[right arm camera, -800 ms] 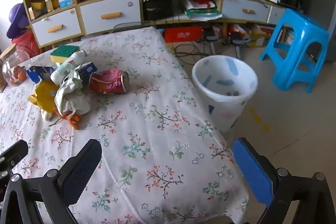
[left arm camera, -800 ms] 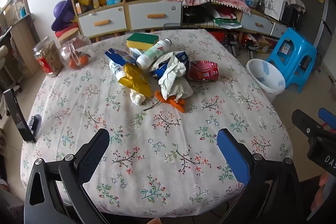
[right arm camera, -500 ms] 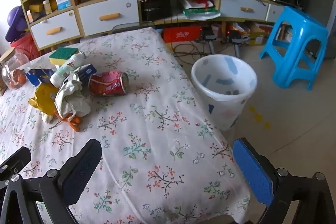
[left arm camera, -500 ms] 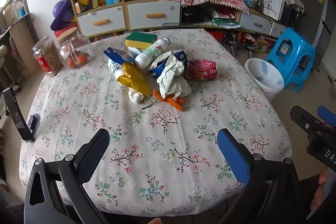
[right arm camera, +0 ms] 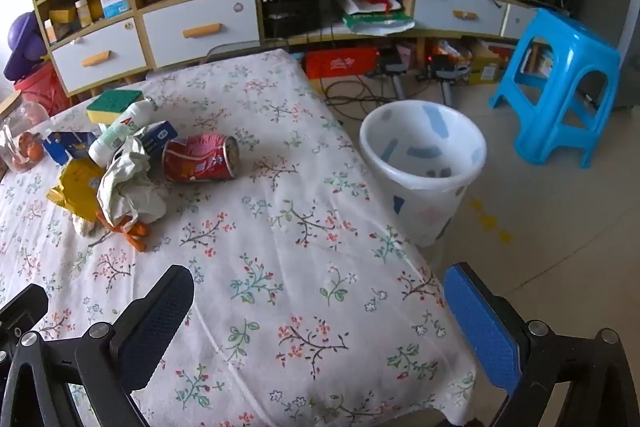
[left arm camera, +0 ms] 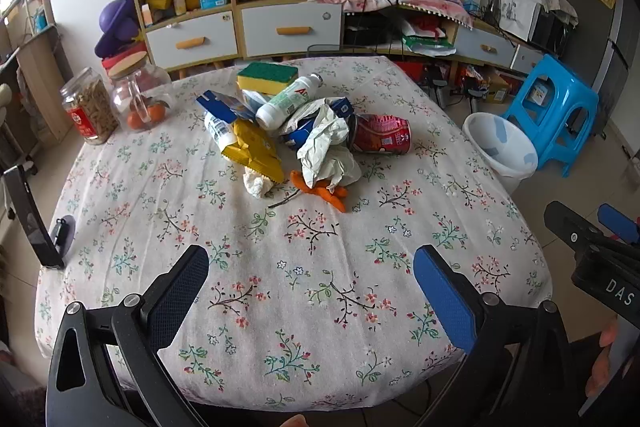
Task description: Collect trash
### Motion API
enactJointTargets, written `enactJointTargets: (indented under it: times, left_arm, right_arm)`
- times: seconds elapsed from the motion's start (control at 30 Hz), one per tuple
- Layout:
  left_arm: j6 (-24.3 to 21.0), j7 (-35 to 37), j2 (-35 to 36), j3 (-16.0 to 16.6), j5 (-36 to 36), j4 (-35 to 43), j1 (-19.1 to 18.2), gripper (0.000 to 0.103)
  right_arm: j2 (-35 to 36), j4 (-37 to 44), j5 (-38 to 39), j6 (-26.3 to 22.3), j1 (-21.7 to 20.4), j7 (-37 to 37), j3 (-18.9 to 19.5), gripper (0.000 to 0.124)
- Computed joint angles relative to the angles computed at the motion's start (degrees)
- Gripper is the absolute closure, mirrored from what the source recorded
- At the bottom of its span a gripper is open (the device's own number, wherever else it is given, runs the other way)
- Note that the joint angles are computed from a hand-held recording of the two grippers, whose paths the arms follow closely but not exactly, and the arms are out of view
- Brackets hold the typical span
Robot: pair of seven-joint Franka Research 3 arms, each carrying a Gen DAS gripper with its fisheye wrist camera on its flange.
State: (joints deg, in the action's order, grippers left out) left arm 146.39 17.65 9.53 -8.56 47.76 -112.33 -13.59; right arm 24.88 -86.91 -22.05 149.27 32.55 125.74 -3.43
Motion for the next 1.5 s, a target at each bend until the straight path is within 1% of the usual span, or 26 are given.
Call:
enactJointTargets:
  times: [0.57,1.5]
  left_arm:
    - [0.52,0.24,-0.41,-0.11,-0.41,-0.47,0.17,0.0]
    - [1.04,0.6,-0.25,-0.02,-1.06,-0.66,0.23,0.0]
  right_arm:
    - [-0.07,-0.04,-0.74,0.27,0.14,1.46,-0.43,0.021]
    - [-0.21,0.12,-0.4,0.06,-0.16,1.4,-0.23,0.021]
